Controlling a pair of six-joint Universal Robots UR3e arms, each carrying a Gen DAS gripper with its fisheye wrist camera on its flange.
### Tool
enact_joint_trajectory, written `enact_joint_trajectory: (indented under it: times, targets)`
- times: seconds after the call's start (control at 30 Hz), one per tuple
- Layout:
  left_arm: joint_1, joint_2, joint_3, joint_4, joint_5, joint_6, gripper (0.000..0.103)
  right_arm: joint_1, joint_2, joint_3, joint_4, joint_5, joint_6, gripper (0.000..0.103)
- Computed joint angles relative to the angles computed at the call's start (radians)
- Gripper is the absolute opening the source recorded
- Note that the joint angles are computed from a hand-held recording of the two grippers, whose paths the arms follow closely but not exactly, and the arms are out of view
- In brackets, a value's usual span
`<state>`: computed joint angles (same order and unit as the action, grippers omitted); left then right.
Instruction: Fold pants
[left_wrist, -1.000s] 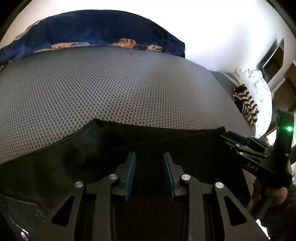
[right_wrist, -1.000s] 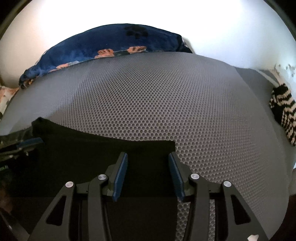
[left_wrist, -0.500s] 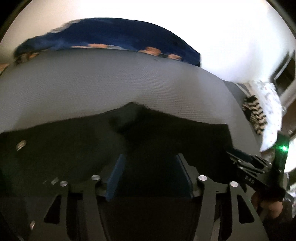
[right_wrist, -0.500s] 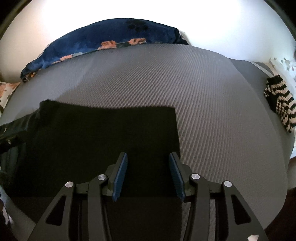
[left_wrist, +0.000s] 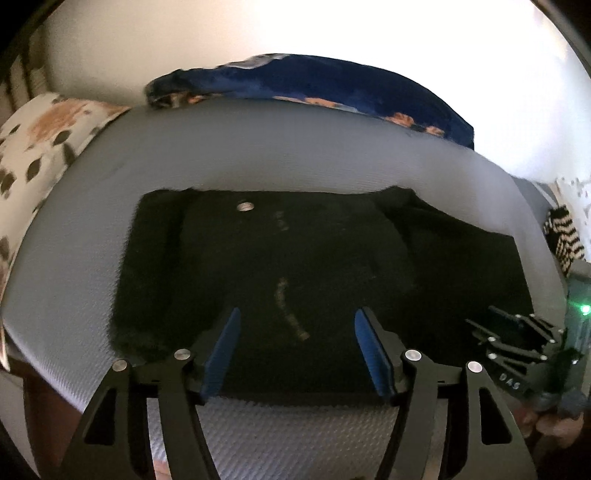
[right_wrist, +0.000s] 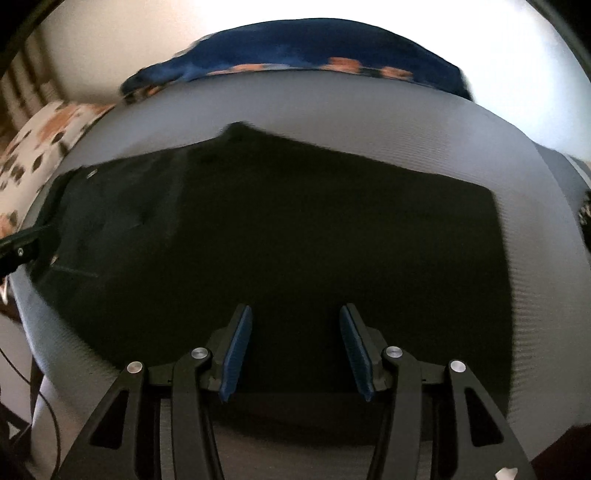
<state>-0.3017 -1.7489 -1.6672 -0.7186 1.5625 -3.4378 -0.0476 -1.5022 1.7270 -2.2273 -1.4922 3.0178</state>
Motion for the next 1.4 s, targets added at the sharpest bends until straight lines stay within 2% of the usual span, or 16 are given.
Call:
enact_joint_trajectory:
  times: [0.07, 0.13, 0.23, 0.33, 0.4, 0.5, 0.6, 0.73, 0.97, 1.1, 1.27, 1.4]
  targets:
    - [0.038, 0.064, -0.093, 0.04, -0.045, -0.009, 0.068, 0.031, 0.016, -0.02, 0.009, 0.006, 0.01, 0.048]
    - [0.139, 0.158, -0.223, 0.089, -0.179, -0.021, 0.069, 0.058, 0.034, -0.045, 0.018, 0.009, 0.018, 0.048]
    - [0.332, 0.294, -0.385, 0.099, -0.39, -0.029, 0.069, 0.083, 0.066, -0.087, 0.038, 0.035, 0.032, 0.048]
    - [0.5, 0.409, -0.515, 0.084, -0.544, -0.035, 0.069, 0.094, 0.085, -0.105, 0.043, 0.06, 0.047, 0.049]
    - [0.59, 0.475, -0.589, 0.084, -0.608, -0.024, 0.069, 0.1, 0.09, -0.107, 0.044, 0.079, 0.057, 0.054]
    - [0.662, 0.504, -0.648, 0.084, -0.655, -0.026, 0.069, 0.118, 0.109, -0.127, 0.045, 0.086, 0.062, 0.056]
    - [0.721, 0.485, -0.701, 0.089, -0.743, -0.021, 0.069, 0.128, 0.117, -0.139, 0.048, 0.087, 0.067, 0.06]
    - [0.787, 0.429, -0.777, 0.157, -0.863, -0.035, 0.069, 0.114, 0.111, -0.125, 0.042, 0.112, 0.082, 0.061]
    - [0.838, 0.364, -0.837, 0.251, -0.884, -0.036, 0.069, 0.118, 0.118, -0.132, 0.047, 0.112, 0.082, 0.065]
    - [0.79, 0.207, -0.804, 0.467, -0.861, -0.12, 0.069, 0.127, 0.122, -0.135, 0.044, 0.101, 0.081, 0.067]
    - [0.759, 0.123, -0.771, 0.579, -0.847, -0.113, 0.071, 0.116, 0.125, -0.135, 0.046, 0.118, 0.091, 0.067]
    - [0.734, 0.051, -0.757, 0.695, -0.843, -0.15, 0.075, 0.119, 0.127, -0.129, 0.035, 0.115, 0.095, 0.067]
